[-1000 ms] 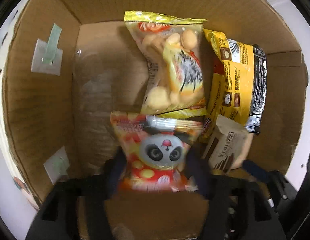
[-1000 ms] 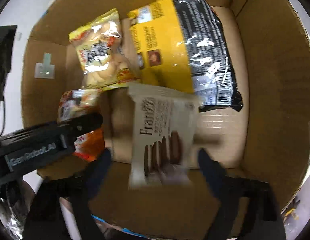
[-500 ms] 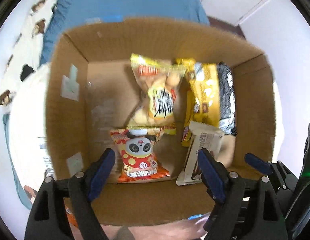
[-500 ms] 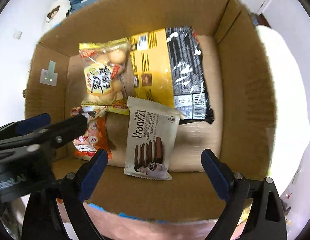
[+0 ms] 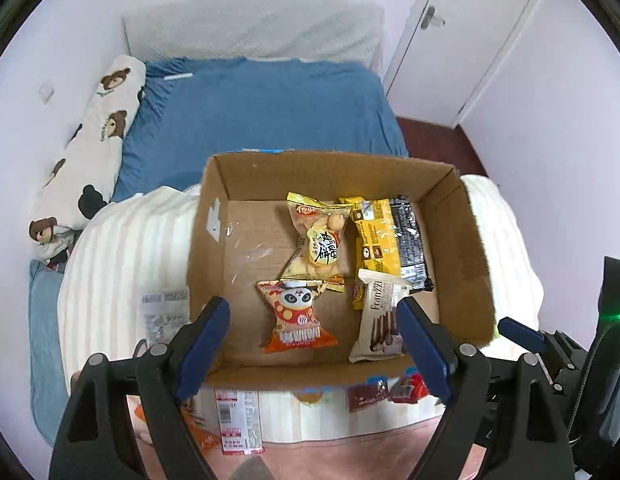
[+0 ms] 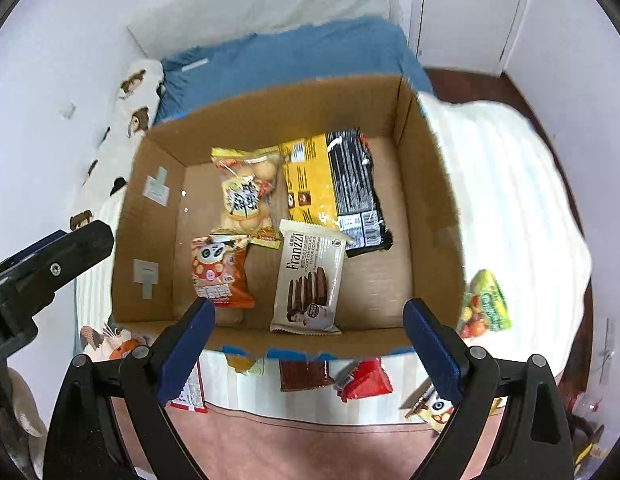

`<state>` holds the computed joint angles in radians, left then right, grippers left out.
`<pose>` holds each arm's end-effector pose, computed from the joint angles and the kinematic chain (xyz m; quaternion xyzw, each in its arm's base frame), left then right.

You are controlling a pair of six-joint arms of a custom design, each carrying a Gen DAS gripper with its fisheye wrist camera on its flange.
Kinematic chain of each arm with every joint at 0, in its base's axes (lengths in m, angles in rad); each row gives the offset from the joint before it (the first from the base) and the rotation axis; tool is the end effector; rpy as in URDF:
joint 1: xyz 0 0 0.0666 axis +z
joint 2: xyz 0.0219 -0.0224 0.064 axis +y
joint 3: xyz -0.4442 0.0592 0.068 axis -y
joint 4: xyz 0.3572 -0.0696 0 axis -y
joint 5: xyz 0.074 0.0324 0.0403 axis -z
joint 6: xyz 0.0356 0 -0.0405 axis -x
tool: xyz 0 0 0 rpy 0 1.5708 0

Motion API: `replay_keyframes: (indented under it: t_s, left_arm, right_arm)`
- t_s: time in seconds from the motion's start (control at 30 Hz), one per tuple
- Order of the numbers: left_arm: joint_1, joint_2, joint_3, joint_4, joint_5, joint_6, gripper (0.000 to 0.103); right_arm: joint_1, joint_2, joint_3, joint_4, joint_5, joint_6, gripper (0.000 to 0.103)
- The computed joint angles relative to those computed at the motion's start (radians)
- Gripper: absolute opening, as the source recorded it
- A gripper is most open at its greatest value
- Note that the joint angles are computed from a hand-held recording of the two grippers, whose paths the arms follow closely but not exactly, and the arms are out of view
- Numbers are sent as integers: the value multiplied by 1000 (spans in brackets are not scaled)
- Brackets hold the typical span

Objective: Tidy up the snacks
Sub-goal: 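Grasp the red-white stick packet with left tool while right tool grasps red triangle candy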

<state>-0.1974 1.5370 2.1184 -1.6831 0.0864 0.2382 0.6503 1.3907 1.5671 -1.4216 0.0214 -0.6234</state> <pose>0.4138 -0.0863 0.6753 -0.0098 0.9717 -0.0912 0.2176 0.3157 0.2387 0.5386 -0.0115 0.9867 0.0879 0.1366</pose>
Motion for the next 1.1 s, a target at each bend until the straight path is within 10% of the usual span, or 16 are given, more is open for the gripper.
replay_keyframes:
  t_s: [0.4,0.73,1.1]
  left_arm:
    - [-61,-289,-285,207,-215,13,93]
    - [68,-353,-623,157,-147,93,93]
    - [18,-241,-782,219,-159,82,93]
  right_arm:
    - [167,-179,-70,48,168,-110,97]
    - [94,-300,-368,142,-6,-298,97]
    - [-47,-308,-596,308,-119,-353,94]
